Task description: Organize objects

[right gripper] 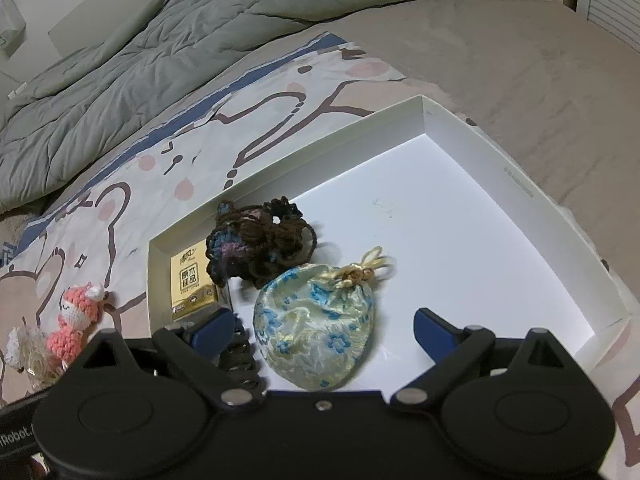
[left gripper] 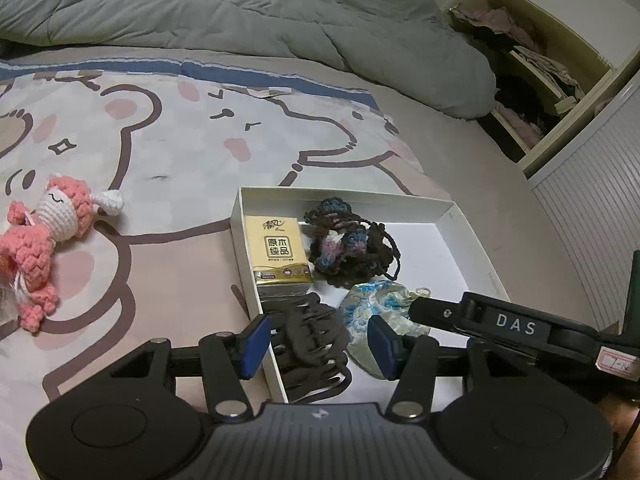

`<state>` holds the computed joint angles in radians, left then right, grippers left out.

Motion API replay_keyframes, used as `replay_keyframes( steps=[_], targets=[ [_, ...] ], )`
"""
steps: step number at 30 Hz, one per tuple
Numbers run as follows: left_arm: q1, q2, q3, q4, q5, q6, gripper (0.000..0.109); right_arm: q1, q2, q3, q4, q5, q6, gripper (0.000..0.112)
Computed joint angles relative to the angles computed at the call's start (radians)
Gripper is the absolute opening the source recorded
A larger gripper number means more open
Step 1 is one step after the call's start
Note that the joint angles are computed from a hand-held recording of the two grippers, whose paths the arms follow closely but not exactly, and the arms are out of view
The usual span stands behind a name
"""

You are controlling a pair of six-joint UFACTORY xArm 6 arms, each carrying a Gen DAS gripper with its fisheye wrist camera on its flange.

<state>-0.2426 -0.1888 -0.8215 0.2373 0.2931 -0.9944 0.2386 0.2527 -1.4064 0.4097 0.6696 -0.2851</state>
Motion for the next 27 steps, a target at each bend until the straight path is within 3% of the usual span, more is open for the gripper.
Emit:
replay_keyframes(
  steps=[27],
  targets=[
    [-0.036, -0.106, -0.01, 0.162, 0.146, -0.058, 0.054, -0.016, -0.167, 0.143, 0.084, -0.075, -0.168, 0.097]
  ],
)
